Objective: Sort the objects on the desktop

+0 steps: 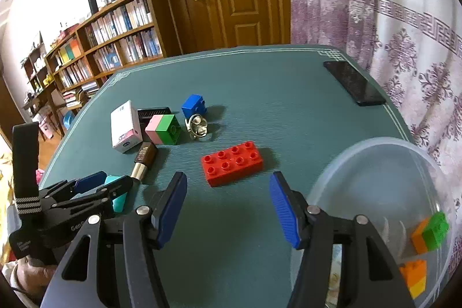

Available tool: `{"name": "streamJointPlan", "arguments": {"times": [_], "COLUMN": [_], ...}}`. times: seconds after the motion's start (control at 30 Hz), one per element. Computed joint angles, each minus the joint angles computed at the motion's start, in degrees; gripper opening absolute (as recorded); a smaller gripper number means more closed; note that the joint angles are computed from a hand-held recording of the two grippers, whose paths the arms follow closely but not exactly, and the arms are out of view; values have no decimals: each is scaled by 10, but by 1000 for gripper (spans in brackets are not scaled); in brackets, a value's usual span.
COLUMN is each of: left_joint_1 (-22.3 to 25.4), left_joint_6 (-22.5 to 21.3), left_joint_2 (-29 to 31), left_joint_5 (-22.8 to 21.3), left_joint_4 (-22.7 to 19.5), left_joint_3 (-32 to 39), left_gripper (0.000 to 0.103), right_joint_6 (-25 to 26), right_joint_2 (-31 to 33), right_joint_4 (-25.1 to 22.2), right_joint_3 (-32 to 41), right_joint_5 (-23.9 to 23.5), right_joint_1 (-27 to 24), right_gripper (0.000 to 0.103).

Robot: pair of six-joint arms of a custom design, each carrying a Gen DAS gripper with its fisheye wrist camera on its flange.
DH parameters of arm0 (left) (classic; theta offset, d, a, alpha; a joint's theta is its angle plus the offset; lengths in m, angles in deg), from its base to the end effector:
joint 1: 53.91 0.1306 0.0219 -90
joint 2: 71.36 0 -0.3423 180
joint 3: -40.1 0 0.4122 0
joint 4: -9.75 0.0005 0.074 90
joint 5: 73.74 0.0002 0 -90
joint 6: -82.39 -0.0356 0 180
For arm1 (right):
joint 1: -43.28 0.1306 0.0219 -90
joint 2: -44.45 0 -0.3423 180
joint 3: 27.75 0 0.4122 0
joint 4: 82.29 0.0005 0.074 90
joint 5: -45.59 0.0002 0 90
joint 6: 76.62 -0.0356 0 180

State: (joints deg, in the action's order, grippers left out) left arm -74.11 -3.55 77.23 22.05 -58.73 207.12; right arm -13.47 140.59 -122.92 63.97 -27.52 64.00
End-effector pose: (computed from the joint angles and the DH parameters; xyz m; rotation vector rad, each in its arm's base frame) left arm 0.7261 -0.2715 0.3553 0.3905 2.4320 -0.3099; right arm 0.5142 0.1829 0.3625 0.2654 2.3006 0.0716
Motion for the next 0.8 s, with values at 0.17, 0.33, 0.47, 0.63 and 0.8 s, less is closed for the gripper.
{"name": "streamJointPlan", "arguments": {"times": [0.17, 0.33, 0.47, 0.63, 0.8], "left_joint_1": [-1, -5, -5, -3, -5], "left_joint_6": [-9, -17, -26, -25, -24], "left_joint_2": [-33, -42, -67, -70, -73], "left_joint_5": [-6, -17, -17, -12, -15], "left_joint_4": [29, 43, 79, 87, 95], "left_joint_3": [-59, -78, -126, -132, -138], "left_gripper": [61, 61, 60, 46, 46], "right_joint_6": [8, 15, 23, 35, 38], "right_joint_2": [28, 50, 68, 93, 112], "right_joint_4": [-6, -11, -15, -23, -33], "right_joint_3": [24, 42, 58, 80, 98], "right_joint_5": [-12, -16, -16, -14, -1], "right_joint_1": [-2, -7, -11, -16, -20], "right_gripper": [64, 65, 73, 73, 76]}}
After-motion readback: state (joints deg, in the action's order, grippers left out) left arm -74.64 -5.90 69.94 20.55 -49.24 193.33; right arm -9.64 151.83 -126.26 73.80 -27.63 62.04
